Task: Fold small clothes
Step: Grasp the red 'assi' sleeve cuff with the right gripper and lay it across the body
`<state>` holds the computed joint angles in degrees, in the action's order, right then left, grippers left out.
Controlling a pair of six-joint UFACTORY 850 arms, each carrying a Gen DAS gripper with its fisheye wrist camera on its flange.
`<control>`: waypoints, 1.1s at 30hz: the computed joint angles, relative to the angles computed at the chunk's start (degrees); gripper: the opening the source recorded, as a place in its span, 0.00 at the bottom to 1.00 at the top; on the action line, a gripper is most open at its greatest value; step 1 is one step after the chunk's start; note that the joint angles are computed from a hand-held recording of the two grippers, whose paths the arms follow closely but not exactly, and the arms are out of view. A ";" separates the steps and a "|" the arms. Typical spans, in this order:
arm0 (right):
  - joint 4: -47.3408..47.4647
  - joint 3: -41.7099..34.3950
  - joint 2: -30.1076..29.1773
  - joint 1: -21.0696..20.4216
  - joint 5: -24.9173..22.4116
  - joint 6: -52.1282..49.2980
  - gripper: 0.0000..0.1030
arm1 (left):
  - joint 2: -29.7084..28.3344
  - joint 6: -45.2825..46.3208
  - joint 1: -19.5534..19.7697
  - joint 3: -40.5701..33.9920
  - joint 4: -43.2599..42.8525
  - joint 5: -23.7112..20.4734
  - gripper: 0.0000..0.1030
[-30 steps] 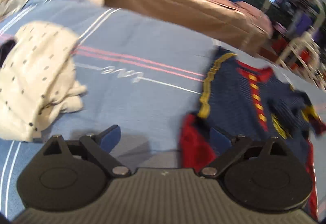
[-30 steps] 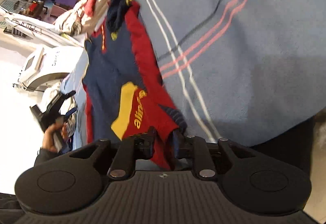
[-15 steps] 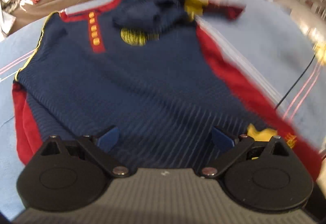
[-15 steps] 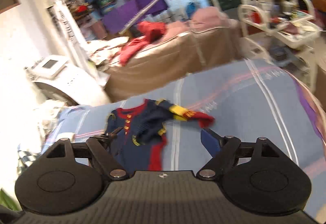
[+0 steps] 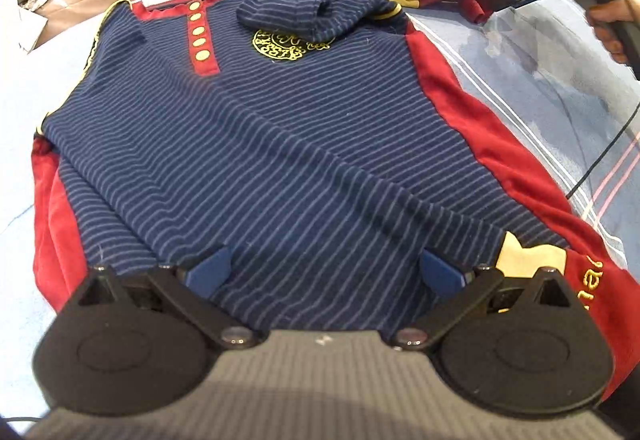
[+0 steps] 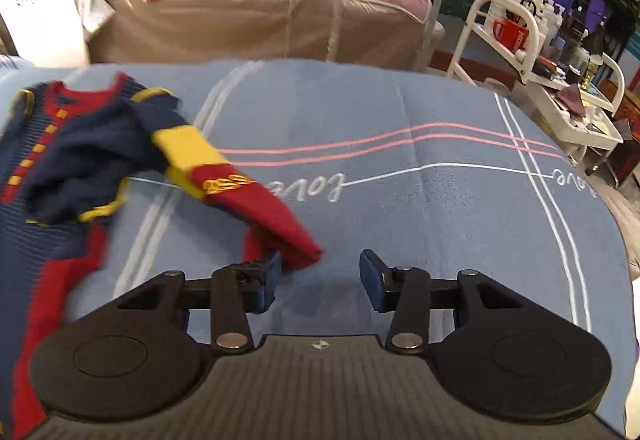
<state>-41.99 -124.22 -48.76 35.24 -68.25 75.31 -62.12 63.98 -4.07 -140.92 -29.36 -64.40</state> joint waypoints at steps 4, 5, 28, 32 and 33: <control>2.61 9.99 6.56 -1.74 13.85 4.09 0.04 | -0.62 -0.19 -0.06 -0.93 0.18 -0.41 1.00; 3.40 12.56 8.49 -2.13 17.82 7.14 0.04 | -0.77 -0.31 -0.05 -1.20 0.25 -0.62 1.00; 5.53 27.40 32.79 -1.09 -5.05 22.94 0.03 | -2.45 -2.34 -0.43 -4.01 1.22 -1.57 1.00; 17.66 27.44 31.18 -0.27 7.40 18.87 0.03 | -4.60 -4.63 -0.43 -8.69 2.84 -4.70 1.00; 20.67 26.93 29.97 0.27 11.20 17.45 0.03 | -6.24 -5.69 -0.29 -11.97 3.20 -6.64 1.00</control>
